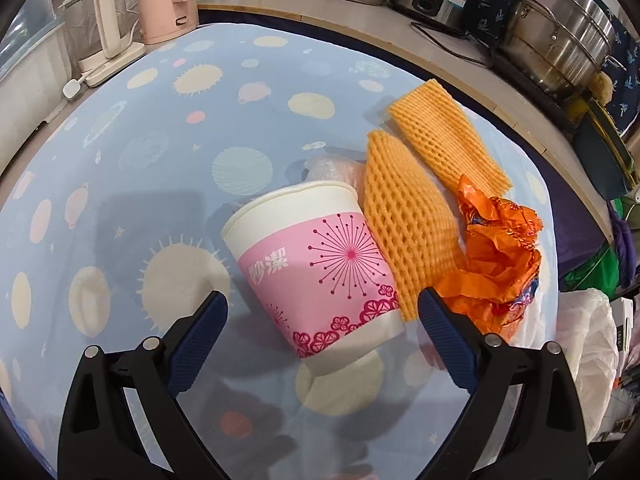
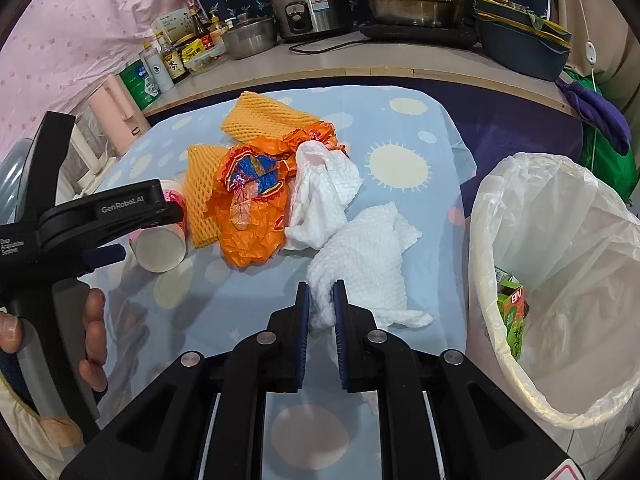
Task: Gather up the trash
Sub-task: 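Grasp the pink paper cup with the left tool while the right tool grasps the white tissue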
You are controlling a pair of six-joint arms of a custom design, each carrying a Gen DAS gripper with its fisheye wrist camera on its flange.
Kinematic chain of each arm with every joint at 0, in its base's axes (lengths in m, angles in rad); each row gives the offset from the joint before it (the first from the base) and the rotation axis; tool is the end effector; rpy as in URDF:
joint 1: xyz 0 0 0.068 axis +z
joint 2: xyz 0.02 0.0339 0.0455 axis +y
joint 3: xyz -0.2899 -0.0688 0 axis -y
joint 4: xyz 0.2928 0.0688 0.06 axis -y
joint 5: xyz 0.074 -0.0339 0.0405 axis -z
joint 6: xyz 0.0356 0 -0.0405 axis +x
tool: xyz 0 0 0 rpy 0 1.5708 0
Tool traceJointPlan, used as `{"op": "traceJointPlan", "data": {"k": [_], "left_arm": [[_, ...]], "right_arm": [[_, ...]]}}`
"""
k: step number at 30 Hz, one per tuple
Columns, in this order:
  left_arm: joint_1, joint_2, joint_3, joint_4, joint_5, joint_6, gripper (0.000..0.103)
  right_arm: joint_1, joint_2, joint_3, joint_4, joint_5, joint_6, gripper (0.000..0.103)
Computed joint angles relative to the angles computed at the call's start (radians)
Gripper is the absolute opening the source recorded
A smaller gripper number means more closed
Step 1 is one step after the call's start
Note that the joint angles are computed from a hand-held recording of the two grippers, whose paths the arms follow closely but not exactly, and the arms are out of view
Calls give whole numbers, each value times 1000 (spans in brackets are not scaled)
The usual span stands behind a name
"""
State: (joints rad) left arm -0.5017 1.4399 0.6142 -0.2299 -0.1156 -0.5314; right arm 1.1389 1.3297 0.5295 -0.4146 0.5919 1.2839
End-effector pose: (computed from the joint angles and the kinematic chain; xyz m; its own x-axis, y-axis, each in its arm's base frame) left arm 0.2463 -0.1304 0.1312 -0.8746 -0.0944 -0.4756 -0.0177 0.9864 -0.1631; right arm 0.1159 0.2041 0.1297 -0.7558 0.2617 -0.6002 0.1861 0.9647 0.1863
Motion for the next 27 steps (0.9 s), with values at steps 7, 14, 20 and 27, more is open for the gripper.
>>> {"op": "traceJointPlan", "data": {"k": [7, 14, 20, 27], "left_arm": [[4, 8, -1, 0, 40, 17, 60], [-12, -96, -36, -36, 10, 14, 60], [-47, -245, -69, -120, -48, -4, 60], [-111, -447, -84, -256, -95, -26, 60]], "right_arm": [[6, -3, 3, -4, 4, -1, 12], [36, -30, 25, -44, 36, 10, 12], [83, -85, 61, -121, 96, 33, 12], [146, -159, 108, -239, 182, 80, 12]]}}
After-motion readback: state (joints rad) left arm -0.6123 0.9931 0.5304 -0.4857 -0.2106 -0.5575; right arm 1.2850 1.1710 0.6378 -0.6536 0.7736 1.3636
